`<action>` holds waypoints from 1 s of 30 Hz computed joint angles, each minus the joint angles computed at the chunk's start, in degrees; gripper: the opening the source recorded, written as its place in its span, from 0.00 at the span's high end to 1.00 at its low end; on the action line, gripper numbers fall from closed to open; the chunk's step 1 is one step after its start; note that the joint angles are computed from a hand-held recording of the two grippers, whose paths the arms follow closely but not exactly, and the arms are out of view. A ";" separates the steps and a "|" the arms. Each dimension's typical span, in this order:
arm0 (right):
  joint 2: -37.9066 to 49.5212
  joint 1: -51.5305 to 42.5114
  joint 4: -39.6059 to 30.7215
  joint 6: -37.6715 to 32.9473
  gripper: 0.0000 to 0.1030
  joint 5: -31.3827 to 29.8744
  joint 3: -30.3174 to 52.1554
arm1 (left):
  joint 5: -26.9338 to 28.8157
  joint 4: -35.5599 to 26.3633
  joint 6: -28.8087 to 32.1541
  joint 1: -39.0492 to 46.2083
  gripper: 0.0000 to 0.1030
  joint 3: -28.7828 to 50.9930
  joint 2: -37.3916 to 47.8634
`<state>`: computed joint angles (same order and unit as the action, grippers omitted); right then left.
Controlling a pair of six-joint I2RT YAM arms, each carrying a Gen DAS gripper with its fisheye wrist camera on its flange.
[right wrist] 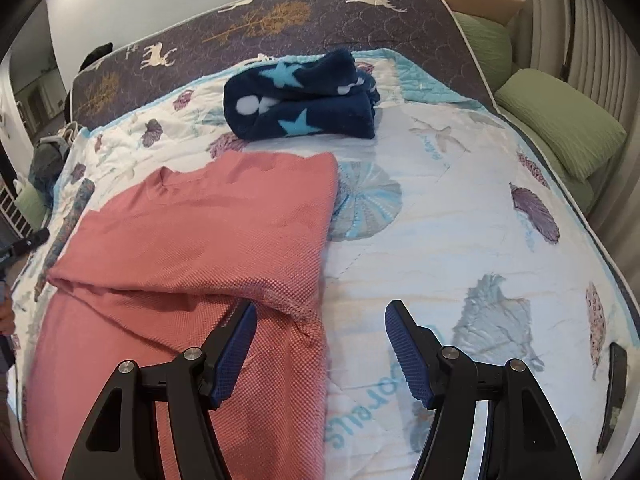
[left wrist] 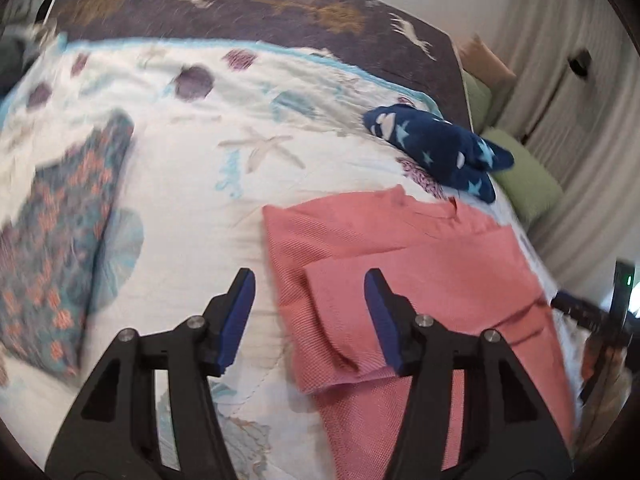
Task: Fold small clothes
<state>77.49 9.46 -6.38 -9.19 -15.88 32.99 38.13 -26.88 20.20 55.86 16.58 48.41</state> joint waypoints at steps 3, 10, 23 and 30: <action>-0.13 0.71 -0.13 0.86 0.34 0.16 0.75 | -3.35 4.37 -3.55 -3.87 0.44 -0.46 2.74; 4.23 3.45 1.54 3.60 0.34 0.06 3.50 | -19.72 17.74 -12.68 -24.55 0.94 -1.73 10.77; 17.49 -0.51 -1.14 7.35 0.34 -8.81 16.18 | -16.02 13.80 -9.03 -18.00 0.60 0.52 2.79; 29.07 0.92 -3.98 8.12 0.33 -6.92 27.52 | -20.01 21.86 -10.35 -18.05 0.28 2.62 19.52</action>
<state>106.57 10.39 -10.36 -1.07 -22.80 60.50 18.12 -5.01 9.84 37.81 19.20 67.94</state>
